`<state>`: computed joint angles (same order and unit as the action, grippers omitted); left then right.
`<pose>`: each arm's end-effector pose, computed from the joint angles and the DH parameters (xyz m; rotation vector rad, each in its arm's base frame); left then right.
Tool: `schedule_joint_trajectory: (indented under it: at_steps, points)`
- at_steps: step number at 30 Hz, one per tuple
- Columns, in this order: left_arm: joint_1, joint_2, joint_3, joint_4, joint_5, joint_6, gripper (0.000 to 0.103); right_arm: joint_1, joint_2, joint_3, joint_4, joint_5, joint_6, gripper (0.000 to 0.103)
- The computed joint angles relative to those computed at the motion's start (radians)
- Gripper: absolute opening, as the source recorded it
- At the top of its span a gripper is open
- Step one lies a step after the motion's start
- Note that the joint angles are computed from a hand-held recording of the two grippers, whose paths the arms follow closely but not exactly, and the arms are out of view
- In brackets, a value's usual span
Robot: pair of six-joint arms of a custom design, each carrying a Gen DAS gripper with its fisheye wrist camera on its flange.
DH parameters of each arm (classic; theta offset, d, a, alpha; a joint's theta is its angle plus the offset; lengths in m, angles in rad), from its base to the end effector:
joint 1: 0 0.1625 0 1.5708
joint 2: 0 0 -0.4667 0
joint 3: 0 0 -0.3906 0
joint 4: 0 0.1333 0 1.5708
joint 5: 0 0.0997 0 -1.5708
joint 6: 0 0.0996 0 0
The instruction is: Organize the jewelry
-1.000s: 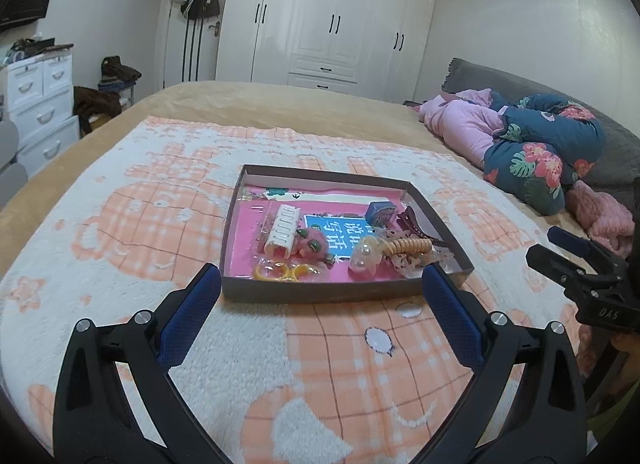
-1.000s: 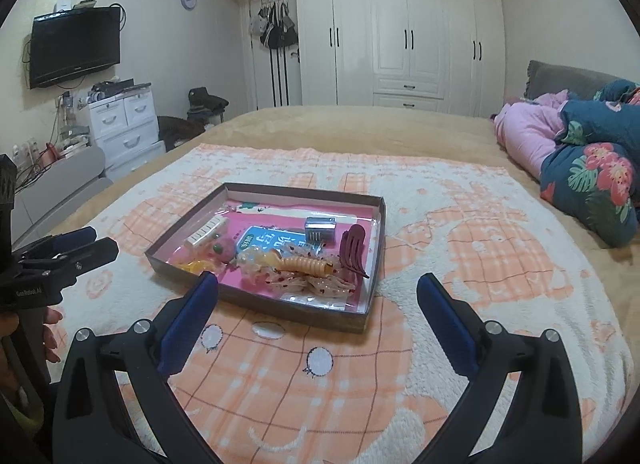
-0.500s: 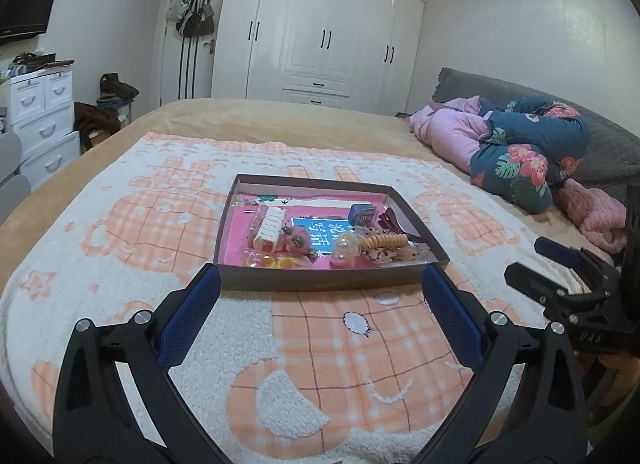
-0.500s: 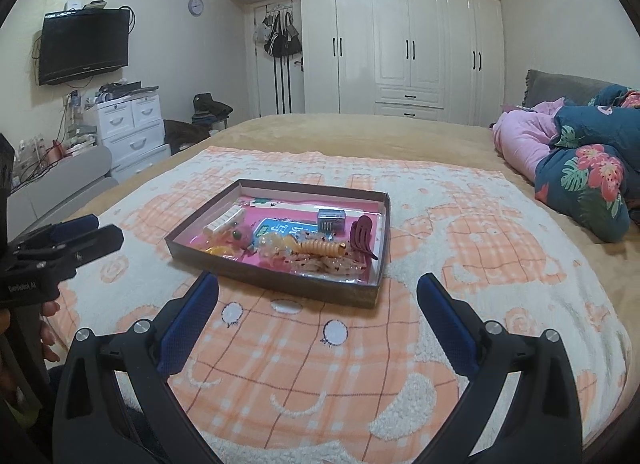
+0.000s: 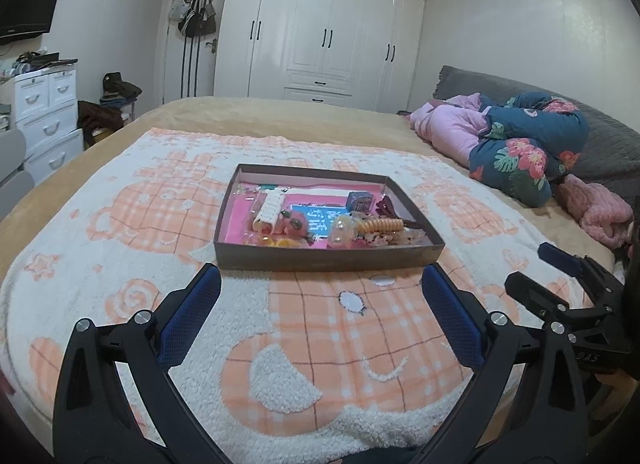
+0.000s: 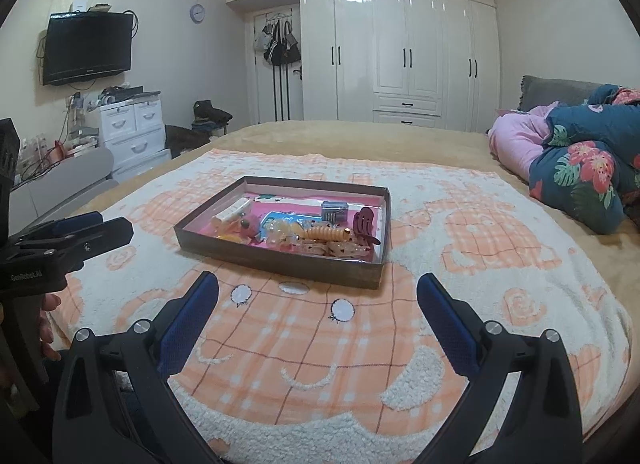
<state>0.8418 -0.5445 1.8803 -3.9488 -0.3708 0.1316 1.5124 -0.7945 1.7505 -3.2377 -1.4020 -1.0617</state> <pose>-0.2121 -0.5770 0.0923 0.1118 1.9916 -1.3924 0.1094 -0.6995 0.1671 1.3900 -2.3559 0.9827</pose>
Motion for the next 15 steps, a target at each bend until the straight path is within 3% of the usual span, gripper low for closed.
schedule_joint_trajectory:
  at_steps: [8,15]
  points:
    - [-0.012,0.023,0.011,-0.060,0.017,0.032,0.092,-0.024,-0.001,0.046,-0.100,0.042,-0.019,0.097]
    - [-0.025,0.058,-0.006,-0.176,0.029,0.132,0.092,-0.043,-0.005,0.074,-0.147,0.069,-0.011,0.097]
